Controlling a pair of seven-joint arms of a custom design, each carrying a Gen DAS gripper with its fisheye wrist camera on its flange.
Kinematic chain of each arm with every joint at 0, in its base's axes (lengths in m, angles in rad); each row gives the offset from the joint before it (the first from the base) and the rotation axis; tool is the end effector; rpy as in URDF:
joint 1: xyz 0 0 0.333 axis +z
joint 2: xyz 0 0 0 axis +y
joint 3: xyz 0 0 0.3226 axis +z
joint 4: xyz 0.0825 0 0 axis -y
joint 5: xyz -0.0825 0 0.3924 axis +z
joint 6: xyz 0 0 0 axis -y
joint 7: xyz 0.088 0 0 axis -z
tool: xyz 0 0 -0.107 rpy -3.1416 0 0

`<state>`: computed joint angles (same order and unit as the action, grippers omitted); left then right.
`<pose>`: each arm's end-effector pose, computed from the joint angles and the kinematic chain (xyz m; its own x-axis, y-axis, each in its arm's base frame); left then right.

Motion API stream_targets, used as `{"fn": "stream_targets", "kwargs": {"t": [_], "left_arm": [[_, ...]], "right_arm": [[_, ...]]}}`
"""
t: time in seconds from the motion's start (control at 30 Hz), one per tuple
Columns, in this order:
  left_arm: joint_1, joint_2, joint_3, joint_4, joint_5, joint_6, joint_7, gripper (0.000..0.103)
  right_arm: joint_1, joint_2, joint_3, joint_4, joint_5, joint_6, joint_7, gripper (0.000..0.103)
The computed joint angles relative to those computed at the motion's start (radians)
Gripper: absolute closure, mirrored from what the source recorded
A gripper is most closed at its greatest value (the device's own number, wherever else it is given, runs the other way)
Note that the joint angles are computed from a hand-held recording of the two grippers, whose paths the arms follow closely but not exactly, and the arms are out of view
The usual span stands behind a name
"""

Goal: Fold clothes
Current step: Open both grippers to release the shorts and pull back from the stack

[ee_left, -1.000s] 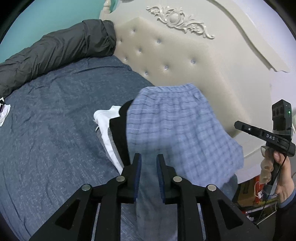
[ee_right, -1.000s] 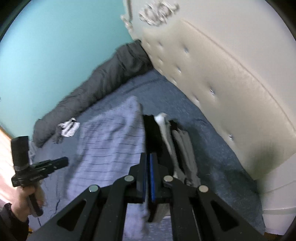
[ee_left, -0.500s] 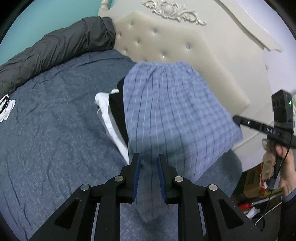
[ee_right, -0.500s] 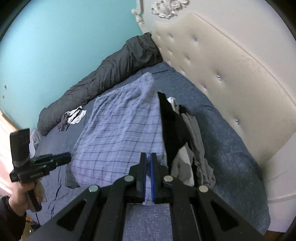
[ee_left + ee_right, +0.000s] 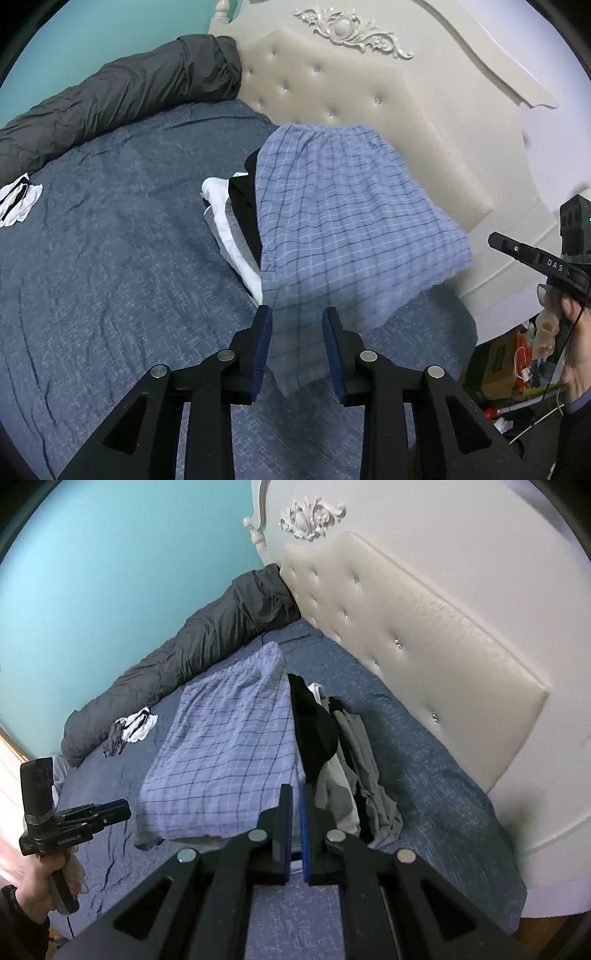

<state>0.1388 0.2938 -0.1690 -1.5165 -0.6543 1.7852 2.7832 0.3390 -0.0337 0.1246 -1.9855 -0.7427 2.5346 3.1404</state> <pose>0.6608 -0.0585 0.5179 -0.8855 -0.3657 0.2865 -0.4645 0.6818 -0.5651 0.5310 0.2749 0.5450 -0.4253 -0.8362 -0.3463 -0.5538 0.5431 -0.6312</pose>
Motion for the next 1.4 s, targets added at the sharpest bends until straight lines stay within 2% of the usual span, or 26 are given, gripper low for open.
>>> {"fn": "stream_targets", "kwargs": {"t": [0.1, 0.2, 0.37, 0.43, 0.53, 0.8, 0.9, 0.97, 1.03, 1.27, 1.4], "left_arm": [[0.016, -0.027, 0.005, -0.014, -0.021, -0.021, 0.017, 0.069], [0.027, -0.064, 0.017, -0.044, -0.041, -0.023, 0.049, 0.060], [0.038, -0.133, 0.044, -0.094, -0.077, -0.039, 0.104, 0.057], [0.042, -0.157, 0.057, -0.112, -0.094, -0.049, 0.125, 0.054], [0.047, -0.194, 0.078, -0.139, -0.119, -0.064, 0.157, 0.047], [0.067, -0.260, 0.132, -0.180, -0.164, -0.117, 0.217, 0.041], [0.073, -0.281, 0.150, -0.195, -0.172, -0.135, 0.243, 0.041], [0.078, -0.291, 0.161, -0.200, -0.177, -0.152, 0.258, 0.039], [0.083, -0.299, 0.171, -0.204, -0.186, -0.165, 0.266, 0.028], [0.110, -0.322, 0.203, -0.213, -0.211, -0.219, 0.296, 0.024], [0.122, -0.340, 0.218, -0.228, -0.221, -0.228, 0.334, 0.022]], "right_arm": [[0.009, -0.024, 0.015, -0.008, -0.022, -0.025, 0.038, 0.100], [0.020, -0.040, 0.034, -0.001, -0.029, -0.069, 0.053, 0.098], [0.039, -0.066, 0.066, 0.007, -0.063, -0.139, 0.101, 0.078], [0.048, -0.077, 0.080, 0.011, -0.076, -0.169, 0.125, 0.073], [0.064, -0.091, 0.100, 0.020, -0.090, -0.218, 0.148, 0.067], [0.112, -0.099, 0.149, 0.071, -0.121, -0.355, 0.185, 0.054], [0.140, -0.082, 0.165, 0.112, -0.137, -0.433, 0.184, 0.047], [0.158, -0.073, 0.168, 0.130, -0.151, -0.459, 0.190, 0.043], [0.176, -0.064, 0.170, 0.144, -0.166, -0.478, 0.196, 0.041], [0.250, -0.015, 0.182, 0.213, -0.225, -0.592, 0.229, 0.019], [0.289, 0.008, 0.176, 0.236, -0.241, -0.635, 0.267, 0.017]]}}
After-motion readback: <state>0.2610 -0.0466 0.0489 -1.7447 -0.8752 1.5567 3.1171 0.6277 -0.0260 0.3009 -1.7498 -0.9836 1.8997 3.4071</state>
